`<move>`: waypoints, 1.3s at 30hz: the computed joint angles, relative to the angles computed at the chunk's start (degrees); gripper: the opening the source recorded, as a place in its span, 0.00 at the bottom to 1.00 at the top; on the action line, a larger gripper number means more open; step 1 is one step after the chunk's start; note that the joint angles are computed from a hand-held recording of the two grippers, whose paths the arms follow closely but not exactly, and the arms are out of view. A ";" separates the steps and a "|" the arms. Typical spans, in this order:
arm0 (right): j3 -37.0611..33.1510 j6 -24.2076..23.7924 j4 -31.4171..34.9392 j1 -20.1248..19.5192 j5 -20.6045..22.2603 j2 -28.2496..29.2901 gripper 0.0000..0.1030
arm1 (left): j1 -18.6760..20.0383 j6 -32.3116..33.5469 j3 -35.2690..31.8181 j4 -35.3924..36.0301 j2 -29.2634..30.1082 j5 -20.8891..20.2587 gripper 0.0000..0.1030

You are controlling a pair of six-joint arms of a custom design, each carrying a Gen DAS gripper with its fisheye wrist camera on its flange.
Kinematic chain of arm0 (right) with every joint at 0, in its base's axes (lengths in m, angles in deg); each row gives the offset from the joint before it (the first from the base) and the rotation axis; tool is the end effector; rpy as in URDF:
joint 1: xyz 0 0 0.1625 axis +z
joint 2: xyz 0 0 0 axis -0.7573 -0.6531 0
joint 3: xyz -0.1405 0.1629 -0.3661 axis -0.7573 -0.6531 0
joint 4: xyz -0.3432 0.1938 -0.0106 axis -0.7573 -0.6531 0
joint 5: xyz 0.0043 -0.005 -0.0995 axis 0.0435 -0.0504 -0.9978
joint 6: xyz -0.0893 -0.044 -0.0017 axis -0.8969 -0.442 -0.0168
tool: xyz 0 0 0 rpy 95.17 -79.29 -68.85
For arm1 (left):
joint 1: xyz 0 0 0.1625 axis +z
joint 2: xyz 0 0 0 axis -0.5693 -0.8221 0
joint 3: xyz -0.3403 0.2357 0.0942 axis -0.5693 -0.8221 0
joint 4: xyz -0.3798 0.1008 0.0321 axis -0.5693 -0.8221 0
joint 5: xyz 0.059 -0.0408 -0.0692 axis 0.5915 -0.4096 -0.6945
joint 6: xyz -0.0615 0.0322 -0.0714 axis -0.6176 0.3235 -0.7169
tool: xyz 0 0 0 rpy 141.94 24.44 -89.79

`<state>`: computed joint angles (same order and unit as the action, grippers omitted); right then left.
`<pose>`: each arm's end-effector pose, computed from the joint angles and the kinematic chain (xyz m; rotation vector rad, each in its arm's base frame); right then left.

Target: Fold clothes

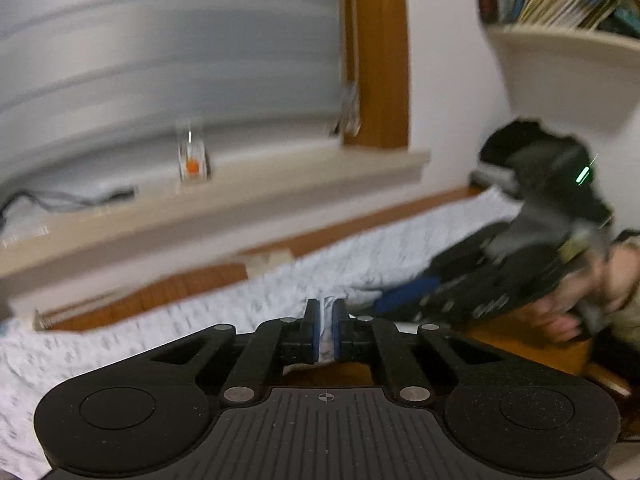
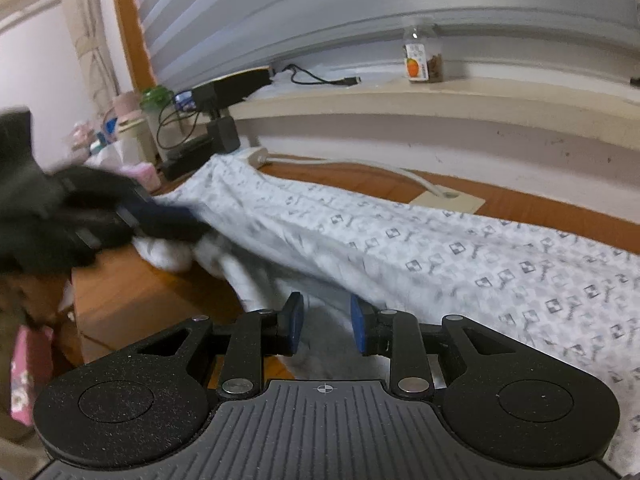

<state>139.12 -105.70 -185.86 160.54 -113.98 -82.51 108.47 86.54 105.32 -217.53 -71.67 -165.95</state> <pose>0.3724 -0.6324 -0.0096 1.1492 -2.5595 0.8757 0.0017 -0.5276 0.4149 1.2399 2.2723 -1.0606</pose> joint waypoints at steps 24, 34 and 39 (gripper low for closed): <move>-0.44 0.37 -0.08 0.65 -1.98 1.45 0.28 | 0.03 2.52 2.75 -1.40 5.97 9.81 0.34; 3.16 -2.18 -0.70 0.77 -0.80 0.29 0.38 | 0.51 0.11 0.51 0.28 0.23 0.77 0.06; 2.95 -3.93 -1.70 1.06 2.06 0.72 0.38 | 0.29 0.09 -1.10 2.40 -0.50 0.33 0.06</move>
